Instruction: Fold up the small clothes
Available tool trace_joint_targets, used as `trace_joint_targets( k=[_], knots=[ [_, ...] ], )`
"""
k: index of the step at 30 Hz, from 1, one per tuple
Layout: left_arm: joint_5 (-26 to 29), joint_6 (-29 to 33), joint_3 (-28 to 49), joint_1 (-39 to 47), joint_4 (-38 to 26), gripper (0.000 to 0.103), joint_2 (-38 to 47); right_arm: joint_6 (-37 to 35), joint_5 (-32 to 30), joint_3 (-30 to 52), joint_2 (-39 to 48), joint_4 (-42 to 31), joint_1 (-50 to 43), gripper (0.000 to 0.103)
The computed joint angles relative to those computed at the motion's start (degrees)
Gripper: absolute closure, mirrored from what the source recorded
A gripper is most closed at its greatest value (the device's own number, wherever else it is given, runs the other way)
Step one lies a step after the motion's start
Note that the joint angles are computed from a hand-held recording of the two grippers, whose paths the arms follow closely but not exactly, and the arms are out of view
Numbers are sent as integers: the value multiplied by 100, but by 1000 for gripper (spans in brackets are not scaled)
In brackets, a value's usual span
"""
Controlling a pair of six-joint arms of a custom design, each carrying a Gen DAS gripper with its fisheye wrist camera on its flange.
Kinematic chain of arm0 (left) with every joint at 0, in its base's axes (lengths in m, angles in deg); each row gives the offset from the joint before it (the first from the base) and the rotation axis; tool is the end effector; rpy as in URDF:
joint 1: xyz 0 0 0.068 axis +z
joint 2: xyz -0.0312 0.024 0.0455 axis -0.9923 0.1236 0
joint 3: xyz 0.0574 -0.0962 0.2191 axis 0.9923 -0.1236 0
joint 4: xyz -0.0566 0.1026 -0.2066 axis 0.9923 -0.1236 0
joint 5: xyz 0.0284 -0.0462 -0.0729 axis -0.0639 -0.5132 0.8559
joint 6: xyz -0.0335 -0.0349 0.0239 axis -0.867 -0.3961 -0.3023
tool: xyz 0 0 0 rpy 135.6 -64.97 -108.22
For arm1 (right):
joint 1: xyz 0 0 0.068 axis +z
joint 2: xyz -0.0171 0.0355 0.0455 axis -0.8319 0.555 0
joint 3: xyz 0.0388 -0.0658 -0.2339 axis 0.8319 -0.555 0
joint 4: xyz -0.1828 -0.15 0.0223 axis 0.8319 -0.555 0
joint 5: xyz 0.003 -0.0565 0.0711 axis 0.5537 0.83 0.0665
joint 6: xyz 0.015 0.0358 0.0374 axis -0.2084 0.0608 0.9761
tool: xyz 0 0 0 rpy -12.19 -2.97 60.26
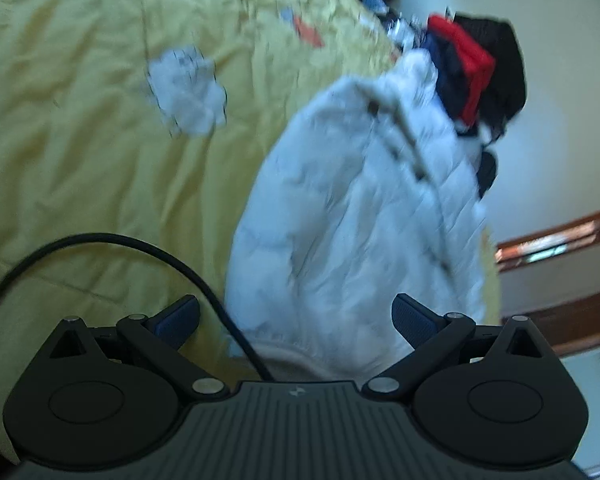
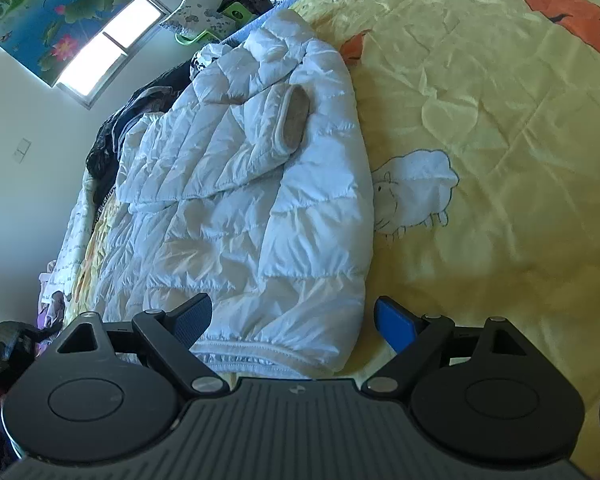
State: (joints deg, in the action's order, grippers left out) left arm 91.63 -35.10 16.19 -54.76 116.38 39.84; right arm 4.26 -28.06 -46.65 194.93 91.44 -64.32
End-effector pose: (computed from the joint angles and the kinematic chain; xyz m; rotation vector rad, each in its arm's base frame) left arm 0.1455 0.0533 0.0262 -0.9046 2.2703 -0.8160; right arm 0.2572 -0.0131 0.0372 0.0801 2.4353 0.8837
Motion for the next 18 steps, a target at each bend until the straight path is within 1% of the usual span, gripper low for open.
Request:
trace_joint_targets(
  k=[1,2,4,6,9,10,11,12,13,14,15,16,18],
  knots=[
    [-190,-45,-39,-220,114,0,-49,17,-21,45,47,-21,-15,13],
    [-285,2,-50,-337,35,0,-134,53,-46,136,130,-58,-38,13],
    [-345,107,56,-444,-162,0,-187,155,-116,314,303,-104,-96,13],
    [-389,98,133,-571,-177,0,-158,357,-295,377,459,67,-176,13],
    [-806,127,153,-888,-416,1,-435,593,-573,593,777,178,-268,13],
    [-938,60,167,-1048,-383,1,-458,637,-640,651,838,183,-259,12],
    [-1001,31,192,-1136,-440,1,-504,666,-694,714,870,129,-234,10],
    [-1035,4,190,-1211,-451,4,-559,664,-781,815,907,-13,-220,10],
    [-1073,13,140,-1293,-402,8,-640,670,-978,937,976,-176,-215,14],
    [-1170,61,110,-1415,-435,9,-775,688,-1146,1004,1025,-260,-181,17],
    [-1272,132,77,-1492,-551,10,-948,691,-1271,1039,1077,-272,-153,18],
    [-1417,199,116,-1618,-678,10,-1010,704,-1307,1058,1124,-258,-101,19],
    [-1543,245,235,-1710,-741,12,-835,711,-1235,1098,1208,-239,-1,23]
  ],
)
